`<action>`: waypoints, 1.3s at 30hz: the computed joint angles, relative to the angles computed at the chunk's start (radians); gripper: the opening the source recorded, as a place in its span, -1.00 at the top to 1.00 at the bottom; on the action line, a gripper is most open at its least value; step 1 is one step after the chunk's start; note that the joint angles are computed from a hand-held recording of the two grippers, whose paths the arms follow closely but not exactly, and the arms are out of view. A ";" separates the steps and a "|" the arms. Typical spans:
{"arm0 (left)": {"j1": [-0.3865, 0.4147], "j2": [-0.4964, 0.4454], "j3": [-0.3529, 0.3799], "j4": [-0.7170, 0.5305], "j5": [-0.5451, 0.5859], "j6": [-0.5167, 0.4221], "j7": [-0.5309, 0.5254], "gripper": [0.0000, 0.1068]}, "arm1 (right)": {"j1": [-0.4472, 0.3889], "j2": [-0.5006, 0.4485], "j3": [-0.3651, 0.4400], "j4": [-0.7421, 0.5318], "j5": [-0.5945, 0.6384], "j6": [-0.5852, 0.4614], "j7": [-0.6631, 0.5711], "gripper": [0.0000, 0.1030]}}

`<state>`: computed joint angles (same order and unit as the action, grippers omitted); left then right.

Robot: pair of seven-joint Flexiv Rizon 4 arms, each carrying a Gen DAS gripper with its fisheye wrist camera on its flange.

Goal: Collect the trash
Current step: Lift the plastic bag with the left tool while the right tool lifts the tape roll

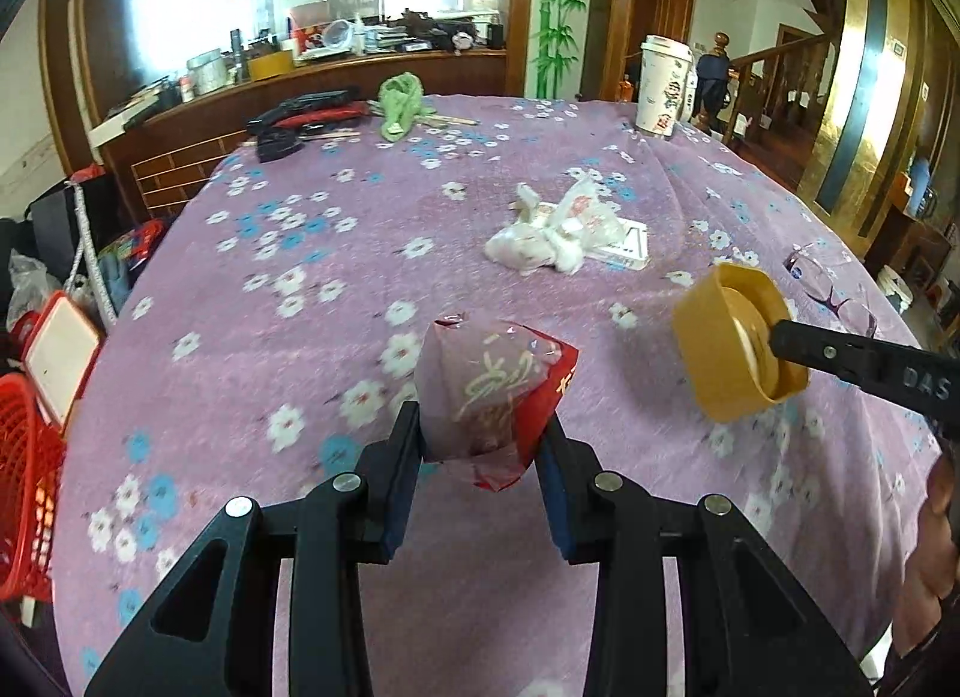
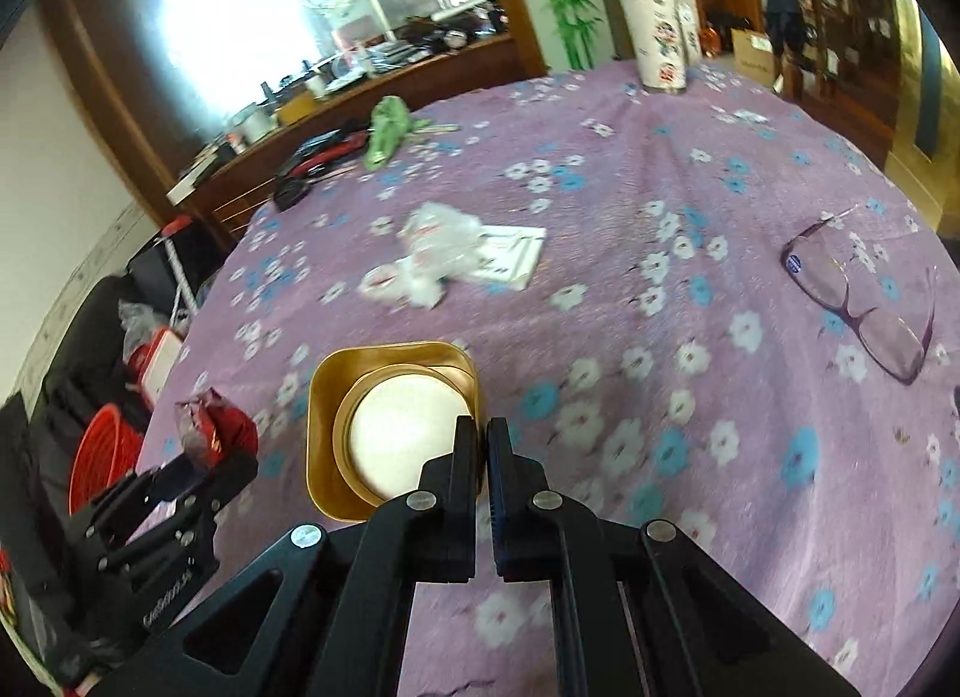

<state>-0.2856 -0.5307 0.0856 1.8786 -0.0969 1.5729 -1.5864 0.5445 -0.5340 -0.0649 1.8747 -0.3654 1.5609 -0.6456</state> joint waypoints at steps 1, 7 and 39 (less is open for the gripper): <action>0.003 0.008 0.002 0.015 0.000 0.005 -0.003 0.34 | 0.010 0.005 -0.007 0.010 -0.002 0.009 0.003 0.92; 0.024 0.051 0.002 0.100 -0.004 0.046 -0.014 0.34 | 0.049 0.022 -0.024 0.047 -0.002 0.039 0.006 0.92; 0.156 0.180 -0.094 0.324 -0.076 0.220 0.029 0.34 | 0.198 0.073 -0.121 0.098 -0.068 0.050 0.038 0.92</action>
<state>-0.1293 -0.3507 -0.0087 2.2026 -0.1728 1.7929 -1.5577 0.7427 -0.4614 -0.1864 1.9728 -0.4337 1.6110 -0.6072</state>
